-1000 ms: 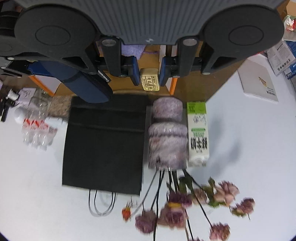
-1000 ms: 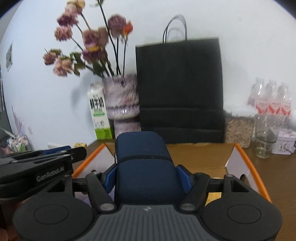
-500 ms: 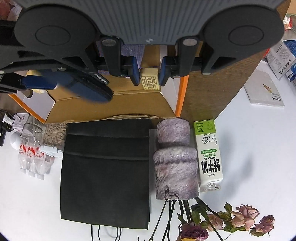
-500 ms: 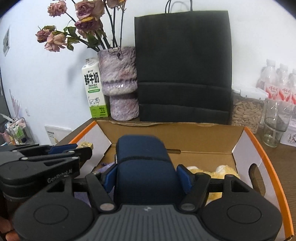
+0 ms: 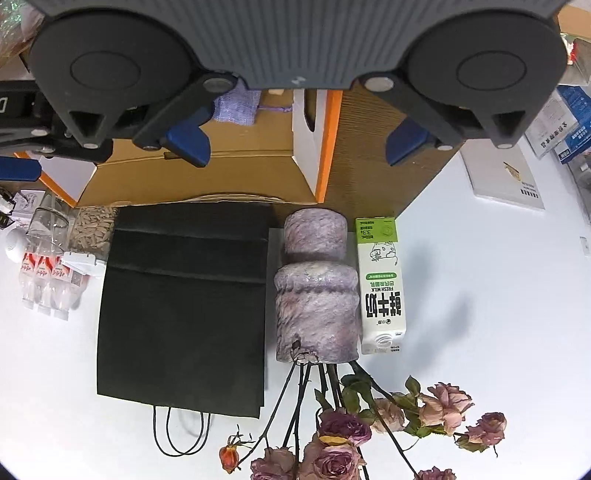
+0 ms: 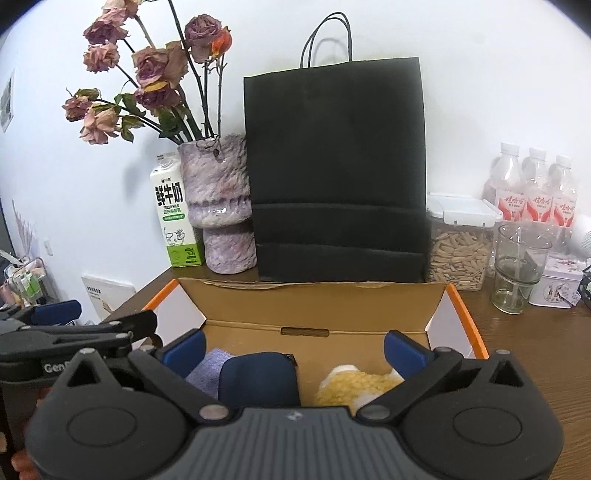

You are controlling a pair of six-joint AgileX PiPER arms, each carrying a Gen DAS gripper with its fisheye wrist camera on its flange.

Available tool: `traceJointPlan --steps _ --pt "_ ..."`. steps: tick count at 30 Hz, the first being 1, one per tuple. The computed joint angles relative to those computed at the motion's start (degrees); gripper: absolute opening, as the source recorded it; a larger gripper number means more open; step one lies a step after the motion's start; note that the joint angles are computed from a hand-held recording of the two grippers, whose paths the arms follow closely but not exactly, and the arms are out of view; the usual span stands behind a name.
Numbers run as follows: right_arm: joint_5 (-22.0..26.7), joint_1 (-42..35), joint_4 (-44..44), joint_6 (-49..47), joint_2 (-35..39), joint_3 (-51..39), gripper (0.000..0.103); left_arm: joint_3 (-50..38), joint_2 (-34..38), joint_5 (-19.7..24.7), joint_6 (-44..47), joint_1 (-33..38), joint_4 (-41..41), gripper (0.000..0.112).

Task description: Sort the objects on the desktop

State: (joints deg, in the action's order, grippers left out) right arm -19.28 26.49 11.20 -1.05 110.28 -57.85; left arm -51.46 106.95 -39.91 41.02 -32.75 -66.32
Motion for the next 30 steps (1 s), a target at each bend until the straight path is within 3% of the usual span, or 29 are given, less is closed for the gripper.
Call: traceJointPlan --steps 15,25,30 --pt "-2.3 0.7 -0.4 -2.6 -3.1 5.0 0.103 3.2 -1.2 -3.8 -4.1 -2.4 2.7 0.103" --pt "-5.8 0.1 -1.0 -3.7 -8.2 13.5 0.103 9.1 -2.5 -10.5 -7.8 -8.2 3.4 0.103" --pt "-8.4 0.5 -1.0 -4.4 -11.2 19.4 0.103 13.5 -2.8 -16.2 -12.9 -12.1 2.3 0.103"
